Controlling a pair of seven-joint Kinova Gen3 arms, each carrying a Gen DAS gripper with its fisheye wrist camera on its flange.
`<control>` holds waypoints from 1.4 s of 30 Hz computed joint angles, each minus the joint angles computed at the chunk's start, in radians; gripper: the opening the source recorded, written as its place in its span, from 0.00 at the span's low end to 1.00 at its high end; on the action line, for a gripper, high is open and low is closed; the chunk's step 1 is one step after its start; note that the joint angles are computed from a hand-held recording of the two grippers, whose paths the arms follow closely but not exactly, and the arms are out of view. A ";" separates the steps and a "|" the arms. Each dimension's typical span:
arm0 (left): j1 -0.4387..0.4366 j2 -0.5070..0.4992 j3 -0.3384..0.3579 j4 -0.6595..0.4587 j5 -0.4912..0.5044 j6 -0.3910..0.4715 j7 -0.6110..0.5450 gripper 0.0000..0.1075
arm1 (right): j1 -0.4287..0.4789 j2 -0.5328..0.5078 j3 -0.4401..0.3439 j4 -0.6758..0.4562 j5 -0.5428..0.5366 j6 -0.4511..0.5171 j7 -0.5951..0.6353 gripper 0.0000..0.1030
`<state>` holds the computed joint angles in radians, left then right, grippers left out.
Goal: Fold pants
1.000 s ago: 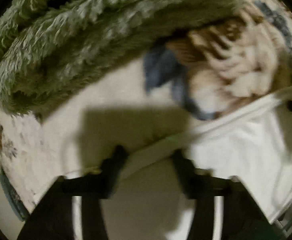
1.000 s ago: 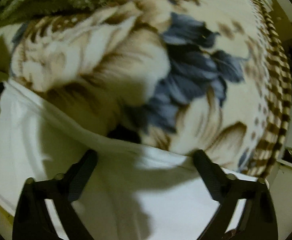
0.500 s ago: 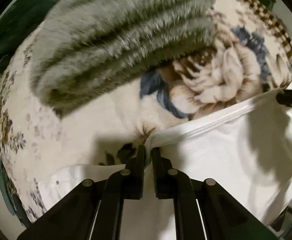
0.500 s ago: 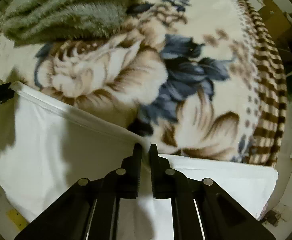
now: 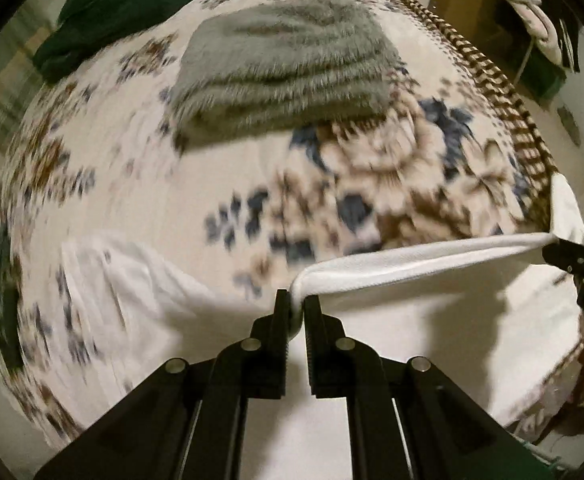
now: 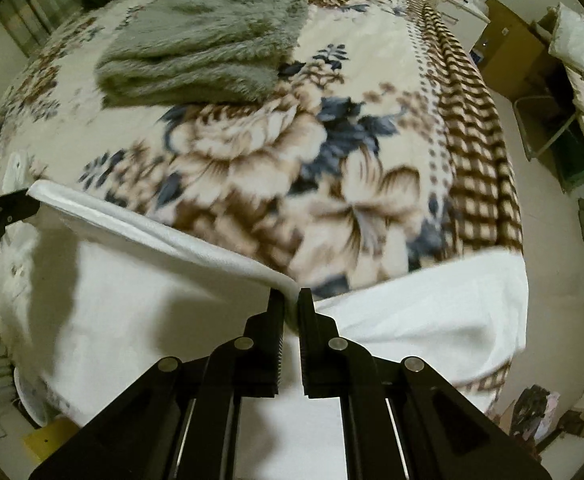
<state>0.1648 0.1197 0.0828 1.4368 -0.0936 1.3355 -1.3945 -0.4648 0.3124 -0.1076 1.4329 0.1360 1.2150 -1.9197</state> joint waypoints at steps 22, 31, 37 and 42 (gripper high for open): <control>-0.038 -0.217 0.029 0.564 0.122 -0.082 0.186 0.09 | -0.161 -0.119 -0.123 0.649 -0.078 -0.222 -0.308 0.15; 0.046 -0.189 0.110 0.348 0.004 0.001 0.382 0.82 | 0.028 -0.393 -0.050 0.669 -0.252 -0.197 -0.281 0.79; 0.160 -0.032 0.138 0.239 -0.108 -0.062 0.527 0.82 | 0.173 -0.326 0.009 0.552 -0.118 -0.206 -0.301 0.79; 0.248 0.068 0.106 0.162 -0.156 -0.066 0.562 0.82 | 0.262 -0.124 0.075 0.427 -0.064 -0.254 -0.262 0.79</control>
<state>0.4128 0.1880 0.1892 1.5993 -0.2498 1.2692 -0.8323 -0.2028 0.1882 -0.0328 1.8599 0.0719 0.9605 -2.1814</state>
